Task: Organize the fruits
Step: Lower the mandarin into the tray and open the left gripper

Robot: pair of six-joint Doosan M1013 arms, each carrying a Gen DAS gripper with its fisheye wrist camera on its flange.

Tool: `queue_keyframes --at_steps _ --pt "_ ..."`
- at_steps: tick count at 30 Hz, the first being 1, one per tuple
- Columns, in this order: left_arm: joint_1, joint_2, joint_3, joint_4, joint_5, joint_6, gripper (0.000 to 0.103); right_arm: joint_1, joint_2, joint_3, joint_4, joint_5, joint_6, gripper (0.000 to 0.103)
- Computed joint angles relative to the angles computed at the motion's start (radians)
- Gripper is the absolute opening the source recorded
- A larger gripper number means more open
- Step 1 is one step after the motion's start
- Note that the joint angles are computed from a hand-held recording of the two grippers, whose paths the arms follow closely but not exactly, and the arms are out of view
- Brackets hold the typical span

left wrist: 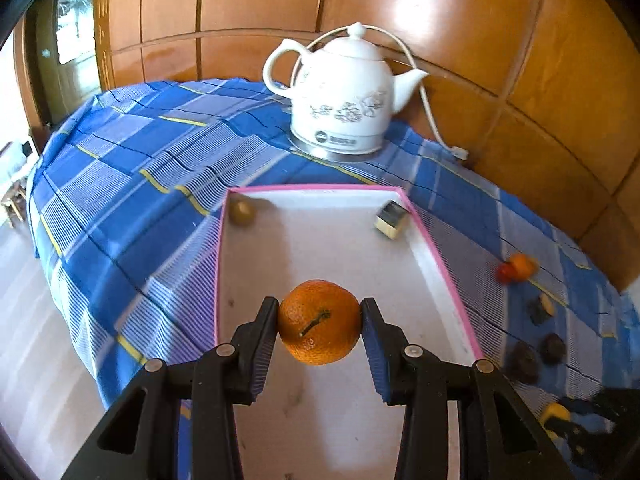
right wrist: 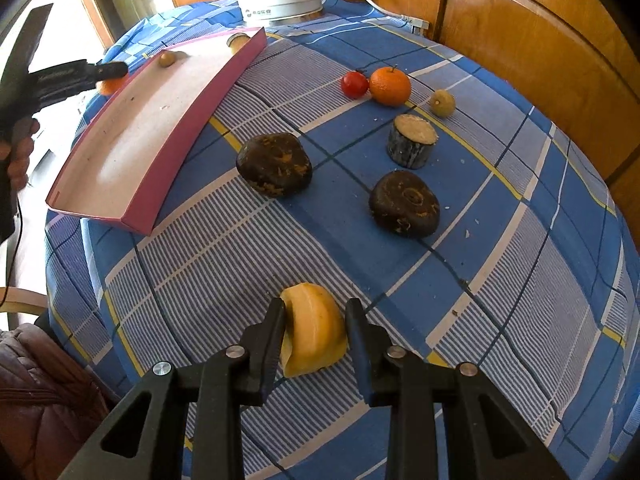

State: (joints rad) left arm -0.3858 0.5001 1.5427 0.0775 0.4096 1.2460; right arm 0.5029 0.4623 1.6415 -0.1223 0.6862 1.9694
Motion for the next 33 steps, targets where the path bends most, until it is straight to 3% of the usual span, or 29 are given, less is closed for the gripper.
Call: queue_keyframes --at_steps 6,18,19,22,33 --pt "-0.013 0.012 -0.015 0.153 0.007 -0.133 0.042 0.002 0.000 0.000 -0.005 -0.002 0.002 0.031" --pt "-0.024 0.044 -0.046 0.334 0.039 -0.299 0.043 0.000 -0.001 0.001 -0.005 -0.005 -0.009 0.031" --pt "-0.025 0.046 -0.048 0.358 0.041 -0.321 0.044 0.000 -0.001 0.001 -0.006 -0.006 -0.009 0.031" --pt "-0.033 0.037 -0.034 0.484 0.025 -0.439 0.061 0.000 -0.001 0.001 -0.006 -0.006 -0.009 0.031" --pt "-0.054 -0.021 0.036 0.536 -0.065 -0.467 0.064 0.002 0.001 -0.002 -0.020 0.000 -0.004 0.031"
